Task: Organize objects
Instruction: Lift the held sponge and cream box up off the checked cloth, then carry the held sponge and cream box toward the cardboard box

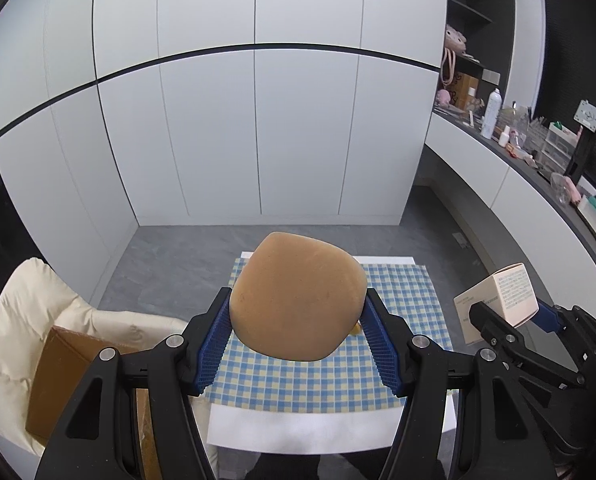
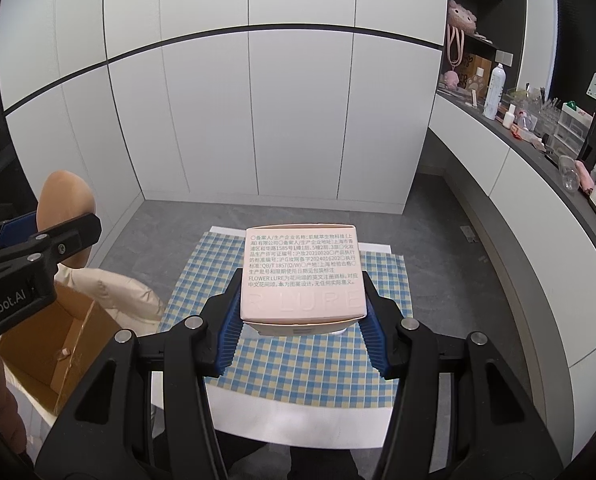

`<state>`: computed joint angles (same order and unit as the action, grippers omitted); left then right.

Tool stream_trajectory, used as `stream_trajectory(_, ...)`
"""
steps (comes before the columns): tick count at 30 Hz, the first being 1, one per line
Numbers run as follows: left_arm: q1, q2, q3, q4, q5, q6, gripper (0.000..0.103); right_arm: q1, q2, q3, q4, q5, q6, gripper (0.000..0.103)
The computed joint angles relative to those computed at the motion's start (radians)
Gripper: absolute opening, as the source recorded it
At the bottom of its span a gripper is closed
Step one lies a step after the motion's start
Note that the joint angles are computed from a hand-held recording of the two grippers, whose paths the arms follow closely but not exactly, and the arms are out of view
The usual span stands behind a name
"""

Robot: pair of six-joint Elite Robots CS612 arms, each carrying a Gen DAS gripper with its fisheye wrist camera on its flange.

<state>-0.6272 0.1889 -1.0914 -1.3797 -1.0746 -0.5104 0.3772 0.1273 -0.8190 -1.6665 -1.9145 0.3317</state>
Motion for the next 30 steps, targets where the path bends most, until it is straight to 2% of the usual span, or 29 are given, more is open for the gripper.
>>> stream_trajectory(12,-0.030,0.056,-0.139,0.089,-0.018,-0.017,0.064,0.018,0.072,-0.167,0.132,0.005,0.023,0.054)
stream_trajectory(21,-0.065,0.100,-0.249,0.168,0.021,-0.011,0.064,0.031,0.133,-0.294,0.233,0.043,0.061,0.054)
stream_trajectory(30,-0.086,0.155,-0.363,0.277,0.020,-0.045,0.064,0.044,0.193,-0.406,0.322,0.091,0.111,0.054)
